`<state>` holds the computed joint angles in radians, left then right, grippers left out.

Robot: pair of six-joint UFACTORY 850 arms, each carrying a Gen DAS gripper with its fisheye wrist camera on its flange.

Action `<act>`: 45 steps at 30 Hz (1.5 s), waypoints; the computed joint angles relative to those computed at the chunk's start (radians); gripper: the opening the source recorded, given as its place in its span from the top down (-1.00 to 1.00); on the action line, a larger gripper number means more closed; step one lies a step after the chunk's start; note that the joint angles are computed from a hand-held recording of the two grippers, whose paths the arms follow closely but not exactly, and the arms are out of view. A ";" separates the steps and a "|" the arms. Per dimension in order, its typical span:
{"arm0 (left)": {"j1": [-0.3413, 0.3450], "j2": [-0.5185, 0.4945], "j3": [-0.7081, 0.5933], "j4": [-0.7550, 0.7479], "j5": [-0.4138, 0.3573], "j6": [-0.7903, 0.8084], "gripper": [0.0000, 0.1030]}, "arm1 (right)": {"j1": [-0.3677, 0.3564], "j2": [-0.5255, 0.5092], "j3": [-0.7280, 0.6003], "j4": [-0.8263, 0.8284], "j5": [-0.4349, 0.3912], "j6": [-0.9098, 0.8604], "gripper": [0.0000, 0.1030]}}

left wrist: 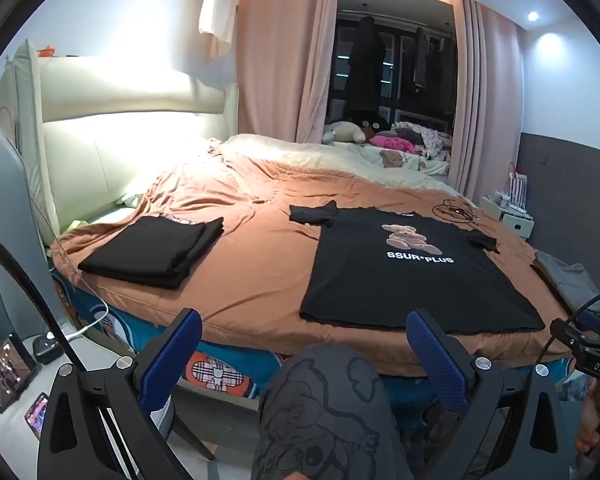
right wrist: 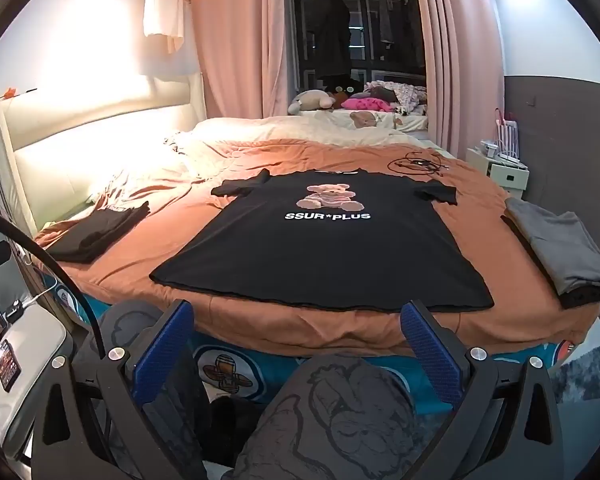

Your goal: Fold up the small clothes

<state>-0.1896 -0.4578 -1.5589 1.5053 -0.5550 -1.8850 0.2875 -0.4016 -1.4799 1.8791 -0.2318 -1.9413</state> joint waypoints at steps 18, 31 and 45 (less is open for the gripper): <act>0.005 0.013 0.017 0.024 0.036 0.014 -0.99 | 0.000 0.009 0.006 -0.068 0.021 0.099 -1.00; -0.006 0.022 0.026 0.042 0.028 0.011 -0.99 | 0.000 0.017 0.012 -0.072 0.035 0.112 -1.00; -0.015 0.029 0.029 0.053 0.031 0.008 -0.99 | 0.000 0.021 0.022 0.000 0.039 0.043 -1.00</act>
<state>-0.2046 -0.4293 -1.5297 1.5586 -0.5242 -1.8769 0.2877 -0.3806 -1.4580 1.8790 -0.1925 -1.8986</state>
